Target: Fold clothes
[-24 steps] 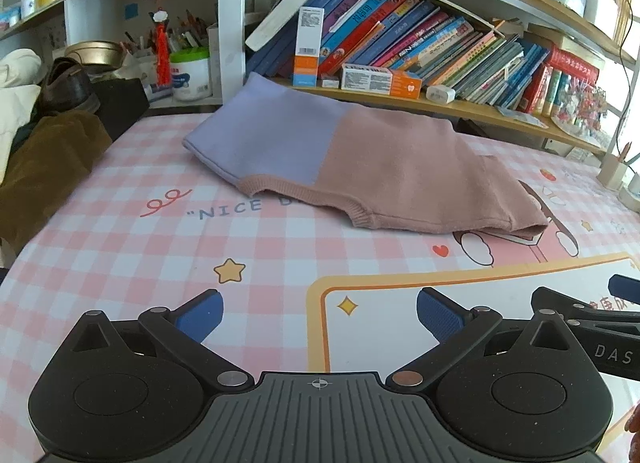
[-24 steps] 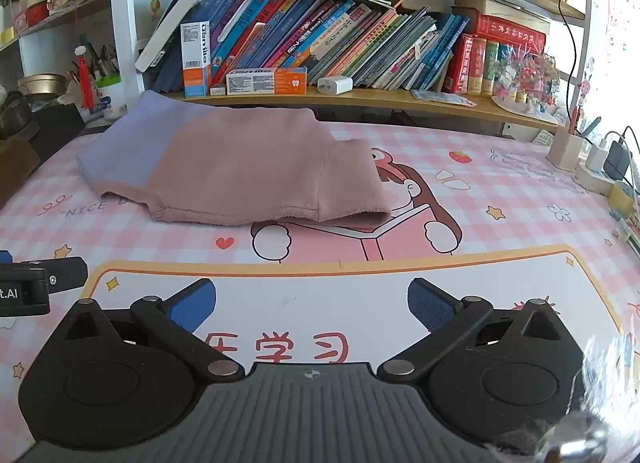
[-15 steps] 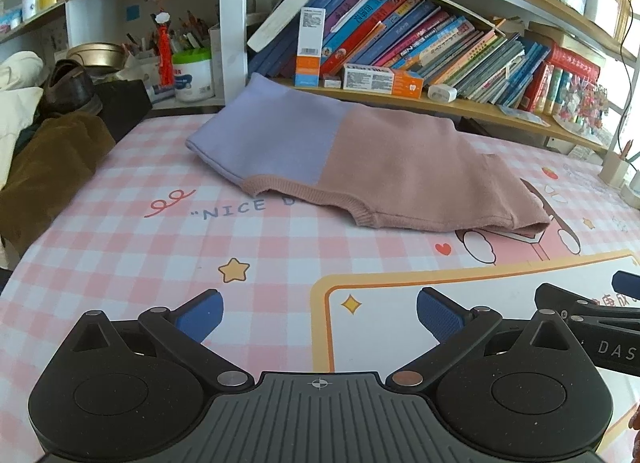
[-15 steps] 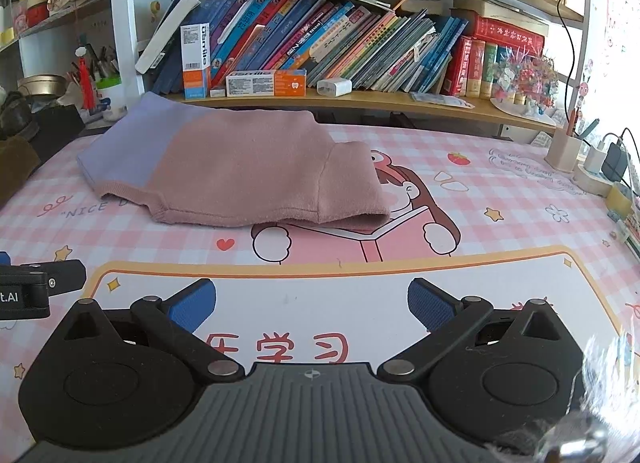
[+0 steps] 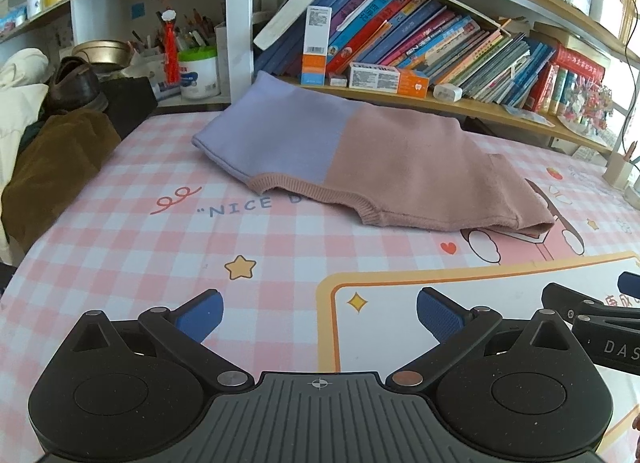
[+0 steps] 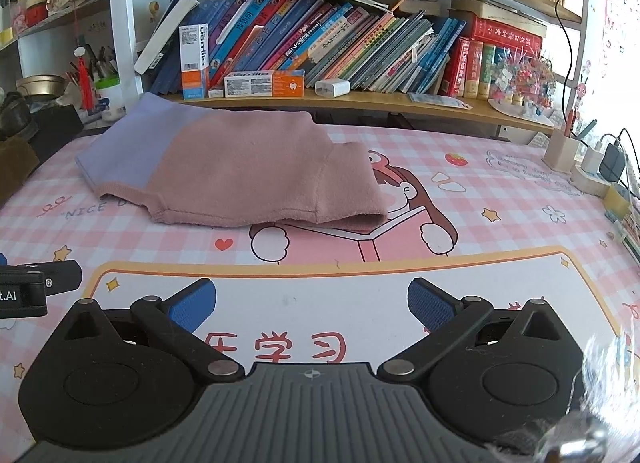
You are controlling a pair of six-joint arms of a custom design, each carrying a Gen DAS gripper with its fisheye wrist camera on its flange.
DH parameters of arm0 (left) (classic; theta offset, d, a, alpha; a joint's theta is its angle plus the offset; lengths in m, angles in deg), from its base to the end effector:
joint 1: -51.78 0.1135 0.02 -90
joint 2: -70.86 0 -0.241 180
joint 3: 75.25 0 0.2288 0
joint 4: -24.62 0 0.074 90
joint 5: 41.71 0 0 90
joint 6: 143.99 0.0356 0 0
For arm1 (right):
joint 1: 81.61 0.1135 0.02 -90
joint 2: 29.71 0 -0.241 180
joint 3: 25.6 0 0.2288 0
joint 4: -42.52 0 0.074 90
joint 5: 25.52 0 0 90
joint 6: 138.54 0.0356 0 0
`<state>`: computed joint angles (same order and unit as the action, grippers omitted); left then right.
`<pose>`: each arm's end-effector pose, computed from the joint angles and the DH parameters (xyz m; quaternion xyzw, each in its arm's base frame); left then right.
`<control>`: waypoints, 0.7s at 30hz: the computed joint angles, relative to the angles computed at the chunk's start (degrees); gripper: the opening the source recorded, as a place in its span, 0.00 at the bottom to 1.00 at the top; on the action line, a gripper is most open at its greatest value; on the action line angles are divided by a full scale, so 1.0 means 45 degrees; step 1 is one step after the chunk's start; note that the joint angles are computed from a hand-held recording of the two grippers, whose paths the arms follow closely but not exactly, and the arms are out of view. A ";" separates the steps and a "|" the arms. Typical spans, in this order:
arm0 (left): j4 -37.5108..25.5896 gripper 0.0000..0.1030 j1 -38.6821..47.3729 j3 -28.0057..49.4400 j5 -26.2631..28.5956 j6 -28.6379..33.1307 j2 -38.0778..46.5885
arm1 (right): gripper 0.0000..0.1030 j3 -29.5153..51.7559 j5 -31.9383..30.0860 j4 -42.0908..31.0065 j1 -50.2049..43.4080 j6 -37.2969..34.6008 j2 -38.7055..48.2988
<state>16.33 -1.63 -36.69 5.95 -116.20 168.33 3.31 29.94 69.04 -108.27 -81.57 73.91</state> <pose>0.1434 -0.1530 0.0640 -0.1413 0.9059 0.0326 0.3978 0.1931 -0.0744 0.0500 -0.1553 0.8848 0.0710 0.4336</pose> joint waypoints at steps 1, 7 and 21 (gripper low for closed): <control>0.0052 1.00 0.0000 -0.0013 0.0009 0.0012 0.0026 | 1.00 0.0002 0.0020 0.0042 0.0005 0.0015 0.0039; 0.0394 1.00 0.0075 -0.0123 0.0221 0.0109 0.0056 | 1.00 0.0105 0.0085 0.0062 0.0042 0.0054 0.0181; -0.0240 1.00 0.0244 0.0214 0.0286 0.0047 0.0186 | 1.00 0.0183 0.0180 0.0302 0.0214 0.0159 0.0471</control>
